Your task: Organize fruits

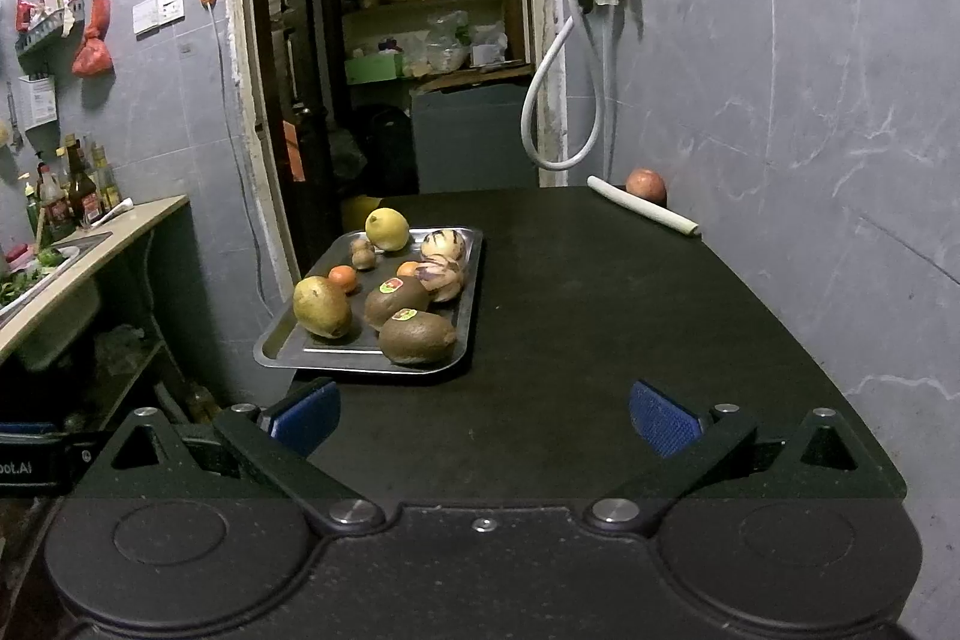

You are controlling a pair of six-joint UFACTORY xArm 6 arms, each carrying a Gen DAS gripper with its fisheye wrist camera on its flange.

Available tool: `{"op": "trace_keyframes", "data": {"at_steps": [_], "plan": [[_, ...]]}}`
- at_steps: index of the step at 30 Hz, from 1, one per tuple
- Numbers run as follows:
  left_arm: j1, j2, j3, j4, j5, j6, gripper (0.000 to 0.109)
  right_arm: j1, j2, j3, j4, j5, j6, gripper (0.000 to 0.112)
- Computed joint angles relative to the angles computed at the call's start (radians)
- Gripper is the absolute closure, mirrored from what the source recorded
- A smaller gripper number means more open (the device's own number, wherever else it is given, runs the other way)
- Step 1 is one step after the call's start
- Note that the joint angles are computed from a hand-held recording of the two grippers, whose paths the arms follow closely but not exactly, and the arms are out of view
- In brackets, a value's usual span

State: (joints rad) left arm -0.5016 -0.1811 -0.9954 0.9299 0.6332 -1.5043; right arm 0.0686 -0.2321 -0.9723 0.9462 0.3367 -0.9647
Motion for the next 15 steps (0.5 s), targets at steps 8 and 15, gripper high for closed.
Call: {"op": "trace_keyframes", "data": {"at_steps": [8, 15], "plan": [[0.005, 0.002, 0.003, -0.010, -0.007, 0.009, 0.006, -0.001, 0.002, -0.001, -0.005, 0.001, 0.005, 0.010], [0.010, 0.007, 0.001, -0.014, -0.012, 0.010, 0.006, -0.001, 0.004, -0.001, -0.003, -0.001, 0.001, 0.010]]}}
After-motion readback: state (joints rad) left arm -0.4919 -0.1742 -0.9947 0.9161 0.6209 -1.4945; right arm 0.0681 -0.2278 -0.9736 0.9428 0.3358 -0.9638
